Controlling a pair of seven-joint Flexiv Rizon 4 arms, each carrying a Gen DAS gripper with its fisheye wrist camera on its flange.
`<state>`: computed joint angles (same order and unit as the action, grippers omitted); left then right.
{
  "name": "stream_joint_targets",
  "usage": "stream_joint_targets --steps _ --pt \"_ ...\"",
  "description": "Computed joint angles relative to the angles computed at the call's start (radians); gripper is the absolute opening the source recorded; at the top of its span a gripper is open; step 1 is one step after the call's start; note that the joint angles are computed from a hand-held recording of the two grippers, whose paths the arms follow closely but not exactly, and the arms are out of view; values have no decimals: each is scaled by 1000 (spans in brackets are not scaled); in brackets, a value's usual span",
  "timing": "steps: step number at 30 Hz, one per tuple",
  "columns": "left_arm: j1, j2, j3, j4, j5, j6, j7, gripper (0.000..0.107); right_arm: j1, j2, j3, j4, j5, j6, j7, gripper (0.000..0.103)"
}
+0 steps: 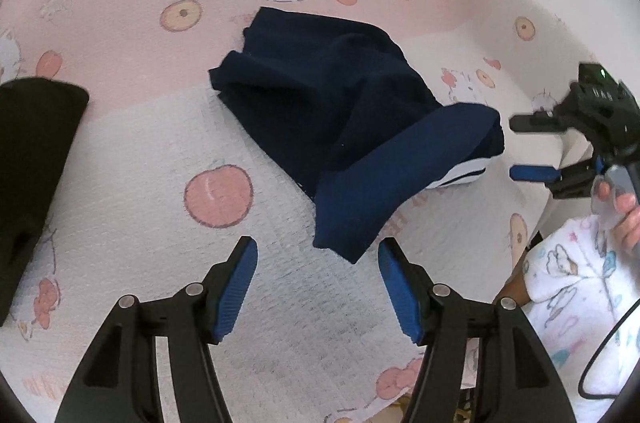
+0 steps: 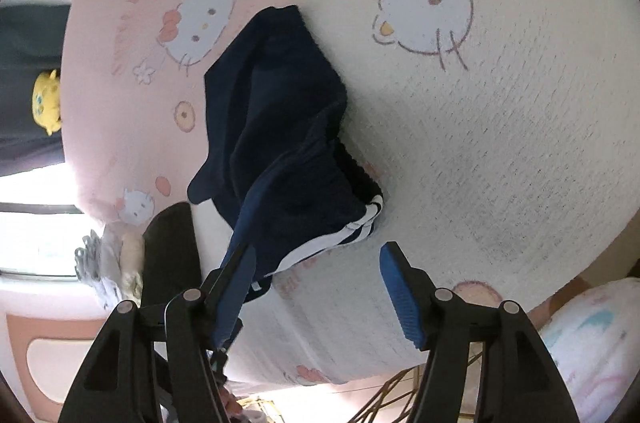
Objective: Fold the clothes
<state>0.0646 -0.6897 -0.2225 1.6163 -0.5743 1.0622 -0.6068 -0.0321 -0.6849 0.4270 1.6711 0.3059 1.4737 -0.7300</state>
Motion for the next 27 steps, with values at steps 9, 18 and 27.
stream_joint_targets --steps 9,18,27 --pt "-40 -29 -9 21 125 187 165 60 -54 -110 120 -56 76 194 96 69" --pt "-64 -95 -7 -26 253 316 164 60 -37 -151 79 -92 -27 136 247 73" --pt "-54 -113 -32 -37 322 341 225 20 24 -159 -14 -105 -87 86 334 72"
